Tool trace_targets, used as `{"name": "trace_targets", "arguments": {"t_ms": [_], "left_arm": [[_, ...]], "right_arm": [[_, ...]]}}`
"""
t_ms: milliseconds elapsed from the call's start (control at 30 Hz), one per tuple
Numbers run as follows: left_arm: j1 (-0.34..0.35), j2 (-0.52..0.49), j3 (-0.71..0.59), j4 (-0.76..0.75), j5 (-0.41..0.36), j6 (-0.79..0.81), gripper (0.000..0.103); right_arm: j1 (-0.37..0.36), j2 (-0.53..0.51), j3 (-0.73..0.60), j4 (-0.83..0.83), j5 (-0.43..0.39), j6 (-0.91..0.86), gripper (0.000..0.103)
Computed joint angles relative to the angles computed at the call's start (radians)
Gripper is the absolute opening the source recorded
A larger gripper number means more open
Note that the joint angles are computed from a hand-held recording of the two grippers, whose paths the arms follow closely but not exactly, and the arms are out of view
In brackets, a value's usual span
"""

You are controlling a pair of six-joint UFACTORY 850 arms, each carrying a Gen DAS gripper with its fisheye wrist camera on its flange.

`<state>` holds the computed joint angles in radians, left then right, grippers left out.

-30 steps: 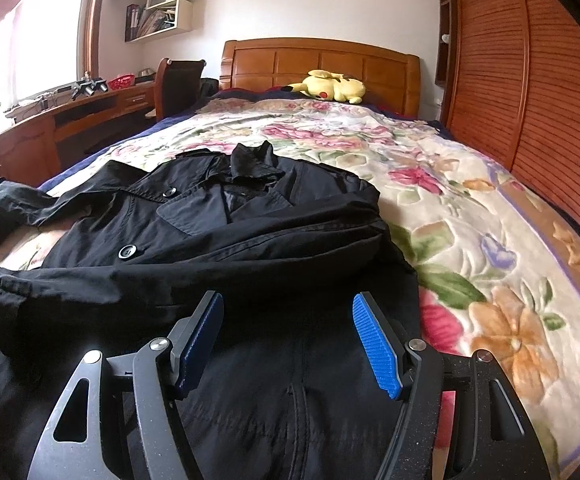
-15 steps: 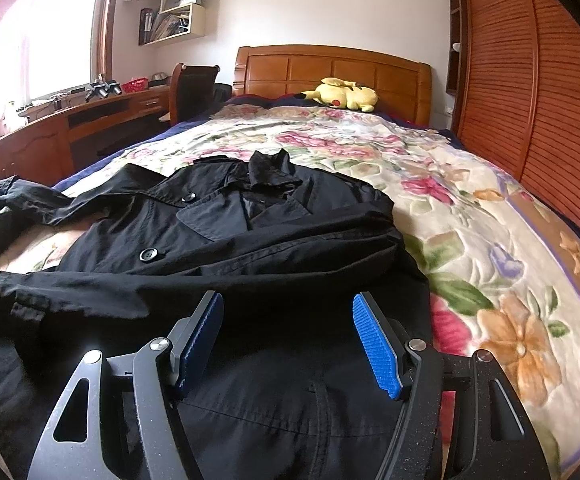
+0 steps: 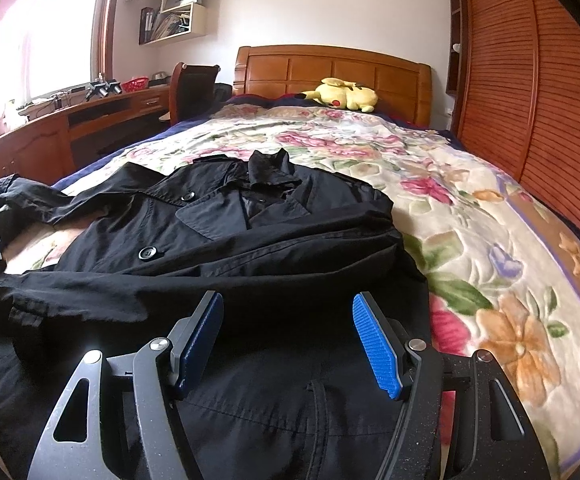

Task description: Fold large clothes

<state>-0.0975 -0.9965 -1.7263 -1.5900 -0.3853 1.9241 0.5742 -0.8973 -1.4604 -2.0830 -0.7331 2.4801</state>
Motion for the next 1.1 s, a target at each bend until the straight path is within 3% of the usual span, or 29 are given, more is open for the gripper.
{"name": "trace_targets", "arguments": {"t_ms": [233,367,467,567,600,800,967,1100], "left_arm": [[-0.022,-0.018,0.014,0.241,0.036,-0.158,0.062],[-0.029,-0.012,0.029,0.243,0.061,-0.142,0.06],[-0.03,-0.003,0.041,0.259,0.038,-0.137,0.043],[-0.034,0.002,0.051,0.26,0.036,-0.11,0.014],[-0.035,0.007,0.057,0.227,0.043,-0.073,0.01],[-0.025,0.019,0.031,-0.041,0.078,0.144,0.007],[-0.02,-0.005,-0.052,-0.073,0.115,0.15,0.007],[-0.017,-0.036,-0.118,0.041,0.115,0.031,0.007]], "right_arm": [[0.002,-0.004,-0.005,0.007,-0.002,0.001,0.069],[0.003,-0.003,-0.003,0.014,-0.005,-0.006,0.069],[0.003,0.001,0.005,0.015,-0.009,-0.001,0.069],[0.002,0.002,0.006,0.016,-0.009,0.002,0.069],[0.002,0.001,0.005,0.016,-0.009,0.002,0.069],[0.003,0.0,0.004,0.018,-0.009,0.001,0.069],[0.004,0.0,0.004,0.021,-0.011,0.0,0.069],[0.003,0.0,0.003,0.02,-0.007,-0.001,0.069]]}}
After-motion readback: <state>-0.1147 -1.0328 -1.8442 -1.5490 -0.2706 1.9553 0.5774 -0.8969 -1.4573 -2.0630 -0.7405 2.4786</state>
